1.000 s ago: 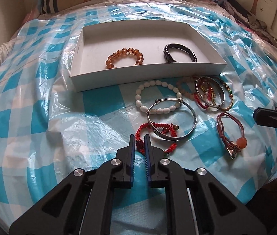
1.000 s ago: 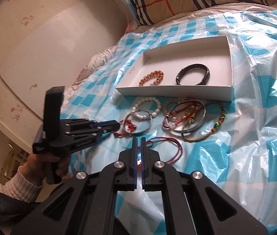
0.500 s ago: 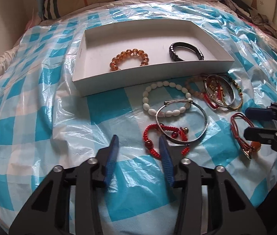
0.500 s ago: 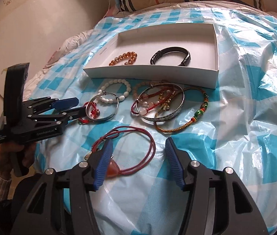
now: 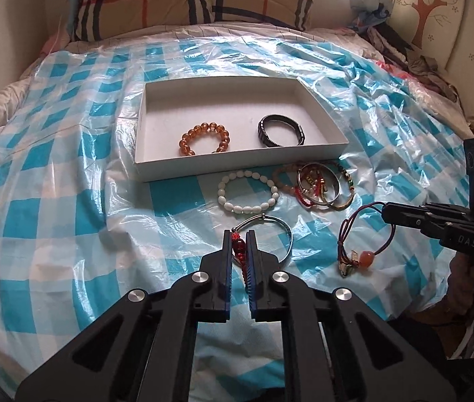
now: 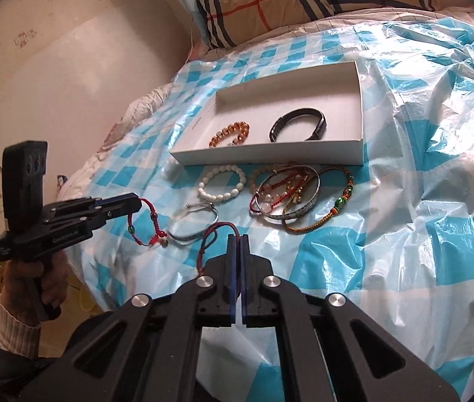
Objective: Organize jewelry
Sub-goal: 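Lift both held red bracelets and hold them above the bed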
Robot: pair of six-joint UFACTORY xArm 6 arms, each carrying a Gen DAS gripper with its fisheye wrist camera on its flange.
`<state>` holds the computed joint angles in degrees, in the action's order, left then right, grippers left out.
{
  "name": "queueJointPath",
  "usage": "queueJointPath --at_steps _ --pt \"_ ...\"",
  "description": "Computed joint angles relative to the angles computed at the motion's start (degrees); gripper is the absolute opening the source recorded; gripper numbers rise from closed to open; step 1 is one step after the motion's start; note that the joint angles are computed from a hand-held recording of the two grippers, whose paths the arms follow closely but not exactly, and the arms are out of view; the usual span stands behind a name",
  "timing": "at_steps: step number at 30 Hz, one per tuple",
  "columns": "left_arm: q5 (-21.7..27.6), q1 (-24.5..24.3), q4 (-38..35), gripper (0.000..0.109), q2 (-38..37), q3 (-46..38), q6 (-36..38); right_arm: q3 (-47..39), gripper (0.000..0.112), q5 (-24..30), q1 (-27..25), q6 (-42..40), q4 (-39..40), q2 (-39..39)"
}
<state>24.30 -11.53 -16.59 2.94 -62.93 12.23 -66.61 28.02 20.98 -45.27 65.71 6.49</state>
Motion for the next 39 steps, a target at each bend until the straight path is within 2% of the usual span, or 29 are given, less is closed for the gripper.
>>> queueJointPath --at_steps 2,12,17,23,27,39 --pt "0.2 0.2 -3.1 0.007 -1.3 0.6 1.6 0.4 0.003 0.7 -0.1 -0.8 1.9 -1.3" --pt "-2.3 -0.8 -2.5 0.007 -6.9 4.0 0.9 2.5 0.003 0.4 0.9 -4.1 7.7 -7.2" --pt "-5.0 -1.9 3.5 0.007 -9.3 6.5 -4.5 3.3 0.003 0.5 1.0 -5.0 9.4 -9.4" --pt "-8.0 -2.2 18.8 0.007 -12.9 9.6 -18.6 5.0 0.003 0.3 1.5 -6.7 12.1 -12.6" --pt "-8.6 -2.1 25.6 0.007 -15.6 11.3 -24.9 6.6 0.003 0.0 2.2 -7.4 13.7 -15.0" --pt "-8.6 -2.7 34.5 0.007 -20.1 13.5 -32.2 9.3 0.003 -0.6 3.8 -8.4 16.6 -19.6"
